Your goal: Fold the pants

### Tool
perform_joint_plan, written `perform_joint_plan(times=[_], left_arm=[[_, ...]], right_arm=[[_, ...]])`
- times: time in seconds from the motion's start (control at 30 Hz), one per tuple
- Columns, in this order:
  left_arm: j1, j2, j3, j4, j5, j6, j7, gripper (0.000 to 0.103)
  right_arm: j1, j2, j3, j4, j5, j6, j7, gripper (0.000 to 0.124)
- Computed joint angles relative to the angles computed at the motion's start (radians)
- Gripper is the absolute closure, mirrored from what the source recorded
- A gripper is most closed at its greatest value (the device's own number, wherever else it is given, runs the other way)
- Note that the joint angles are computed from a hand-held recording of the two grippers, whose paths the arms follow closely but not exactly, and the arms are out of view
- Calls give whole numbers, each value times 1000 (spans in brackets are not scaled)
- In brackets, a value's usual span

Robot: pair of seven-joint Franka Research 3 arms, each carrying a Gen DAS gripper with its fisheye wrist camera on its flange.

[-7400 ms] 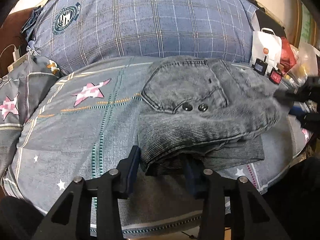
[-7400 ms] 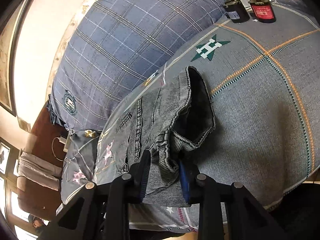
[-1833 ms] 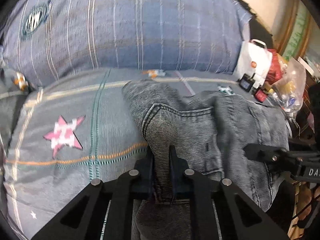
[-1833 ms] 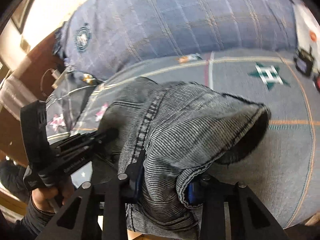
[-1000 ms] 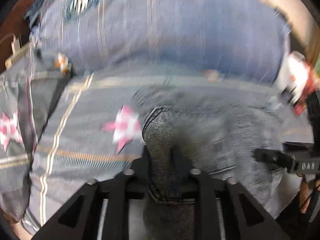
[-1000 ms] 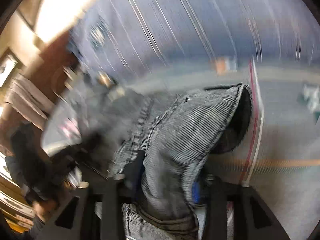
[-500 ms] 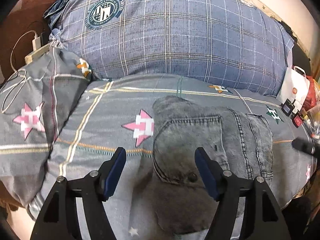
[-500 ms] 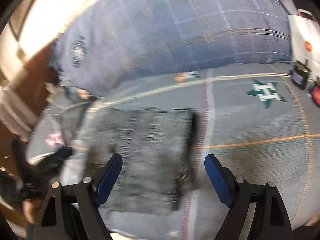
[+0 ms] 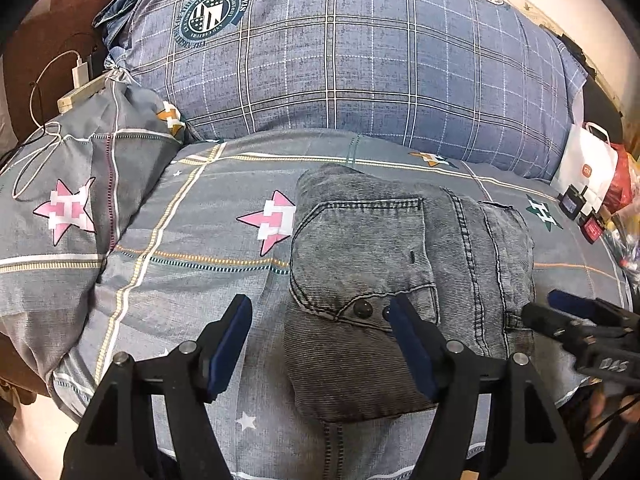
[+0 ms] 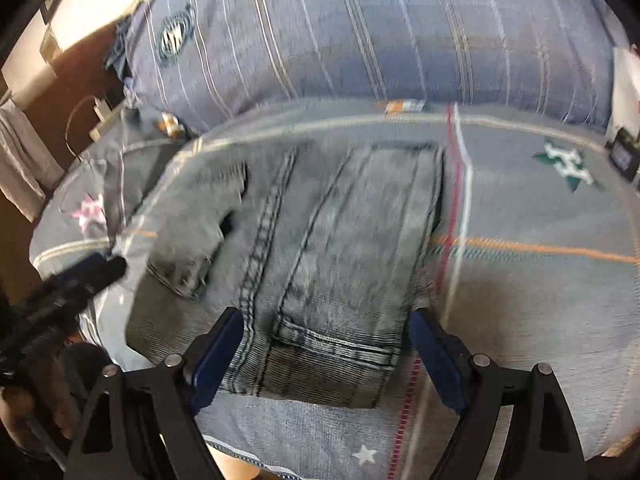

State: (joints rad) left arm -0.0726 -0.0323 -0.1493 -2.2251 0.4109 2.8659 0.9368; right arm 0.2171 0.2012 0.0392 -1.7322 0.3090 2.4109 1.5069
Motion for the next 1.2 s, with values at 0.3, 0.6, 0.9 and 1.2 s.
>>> perform_joint_plan(times=[0.3, 0.6, 0.9, 1.2], left_arm=[[-2, -23, -8, -13, 43, 6, -48, 31], [8, 1, 9, -14, -42, -25, -11, 31], [-3, -40, -21, -14, 77, -45, -123, 30], [-36, -99, -40, -56, -2, -1, -67, 17]], right_arm=[[12, -114, -2, -83, -58, 54, 18, 36], [-29, -73, -8, -65, 134, -50, -1, 35], [-11, -124, -2, -90, 57, 44, 5, 35], [20, -212, 7, -155, -261, 28, 55, 34]])
